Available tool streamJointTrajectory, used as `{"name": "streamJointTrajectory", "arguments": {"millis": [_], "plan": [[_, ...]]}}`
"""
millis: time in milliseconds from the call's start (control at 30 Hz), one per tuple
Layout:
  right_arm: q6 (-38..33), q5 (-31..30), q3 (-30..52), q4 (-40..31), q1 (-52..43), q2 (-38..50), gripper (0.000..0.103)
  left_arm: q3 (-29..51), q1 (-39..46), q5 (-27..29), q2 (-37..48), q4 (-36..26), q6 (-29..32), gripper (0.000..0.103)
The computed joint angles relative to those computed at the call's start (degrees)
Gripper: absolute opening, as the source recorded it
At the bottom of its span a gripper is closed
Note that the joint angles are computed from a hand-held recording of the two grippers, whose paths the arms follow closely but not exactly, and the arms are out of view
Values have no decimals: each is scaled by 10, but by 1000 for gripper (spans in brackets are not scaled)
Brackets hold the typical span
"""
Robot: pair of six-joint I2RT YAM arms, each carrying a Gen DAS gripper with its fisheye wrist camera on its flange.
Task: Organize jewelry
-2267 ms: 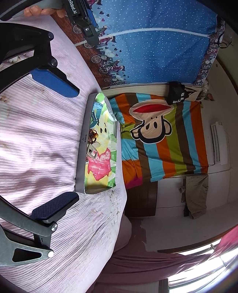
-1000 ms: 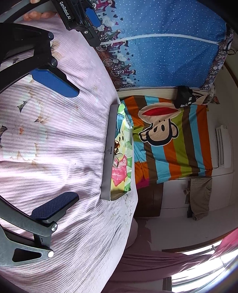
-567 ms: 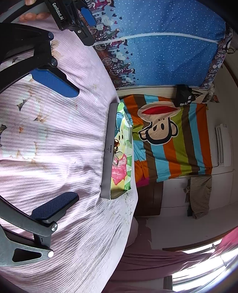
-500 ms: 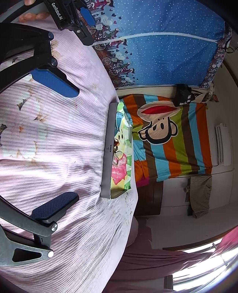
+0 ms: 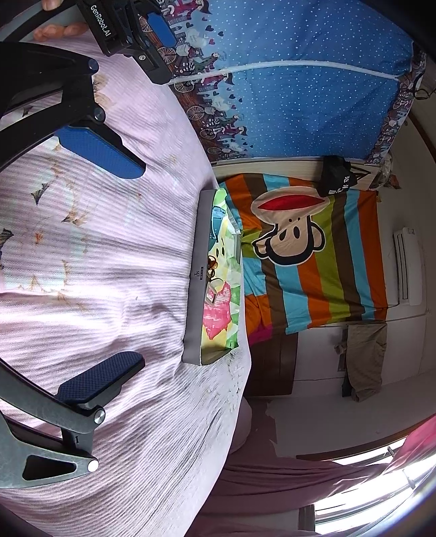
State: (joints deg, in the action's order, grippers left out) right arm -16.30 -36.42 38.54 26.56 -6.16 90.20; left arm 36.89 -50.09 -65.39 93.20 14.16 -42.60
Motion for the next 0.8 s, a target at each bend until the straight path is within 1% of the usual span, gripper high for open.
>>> {"name": "streamJointTrajectory", "arguments": {"millis": [800], "plan": [[0,1,-1,1,0,-2,103,-10,1,5,3,24,11,95]]}}
